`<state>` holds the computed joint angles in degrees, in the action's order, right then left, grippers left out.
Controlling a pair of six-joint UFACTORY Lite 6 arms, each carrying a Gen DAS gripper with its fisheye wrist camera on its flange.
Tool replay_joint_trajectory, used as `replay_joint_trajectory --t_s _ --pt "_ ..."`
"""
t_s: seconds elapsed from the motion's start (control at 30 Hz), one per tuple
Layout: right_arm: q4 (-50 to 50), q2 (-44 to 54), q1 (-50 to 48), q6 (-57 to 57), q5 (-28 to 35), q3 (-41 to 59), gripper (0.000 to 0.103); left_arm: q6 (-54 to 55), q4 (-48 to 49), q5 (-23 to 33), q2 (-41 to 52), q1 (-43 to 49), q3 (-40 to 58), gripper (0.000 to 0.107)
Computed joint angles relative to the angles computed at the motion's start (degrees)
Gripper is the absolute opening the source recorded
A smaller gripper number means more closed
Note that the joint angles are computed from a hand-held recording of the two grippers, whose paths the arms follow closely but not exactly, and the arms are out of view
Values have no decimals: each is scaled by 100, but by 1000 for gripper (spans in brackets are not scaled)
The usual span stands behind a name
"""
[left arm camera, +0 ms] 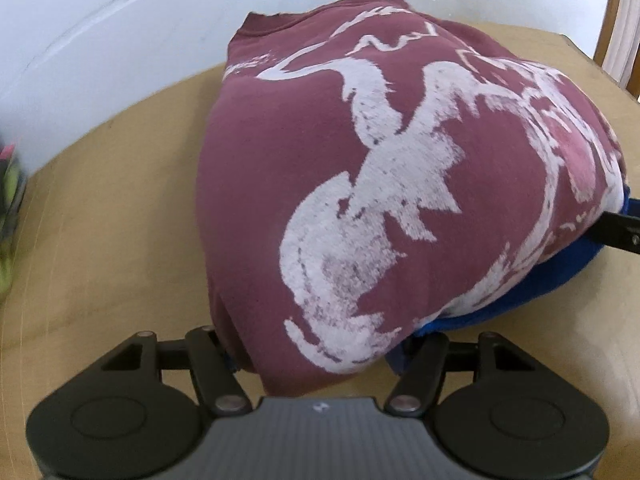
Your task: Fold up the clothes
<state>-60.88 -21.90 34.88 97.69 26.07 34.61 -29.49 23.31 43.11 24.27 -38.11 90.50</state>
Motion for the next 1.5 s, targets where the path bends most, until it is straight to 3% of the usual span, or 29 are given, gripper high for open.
replay_joint_trajectory --t_s 0.07,0.17,0.3,0.43,0.53,0.7,0.9,1.03,1.13,1.27,1.37,1.5 --pt "76 483 -858 -346 -904 280 73 247 -124 191 720 139 978 67" --pt "157 1299 -1472 -750 -1664 837 74 563 -344 545 1665 314 2359 67" --pt "-146 2190 -1659 -668 -1791 1597 74 637 -419 706 2182 399 3091 67" --pt "-365 2421 -1562 -270 -1749 1821 73 923 -500 796 2786 498 3985 68" --pt "-603 2254 -1461 -32 -1678 1661 72 931 -513 745 2631 524 3746 68" --pt "-357 1398 -1043 -12 -1312 1210 72 780 -552 109 1504 544 2205 70" --pt "479 -105 115 -190 -28 654 72 595 -571 -33 -117 231 713 73" --pt "483 -846 1883 591 1673 521 72 -382 -194 160 -1917 -582 -800 74" --pt "500 -856 3451 1294 3093 711 72 -950 8 398 -3243 -1175 -1955 75" --pt "723 -311 5358 2403 4581 1254 72 -2345 567 1724 -4840 -2785 -3014 83" --pt "938 338 6468 3076 5310 1805 72 -3623 905 2881 -5727 -4422 -3566 83" --pt "1223 1323 7486 3792 5983 2664 72 -5214 1061 4419 -6167 -6821 -3681 85"
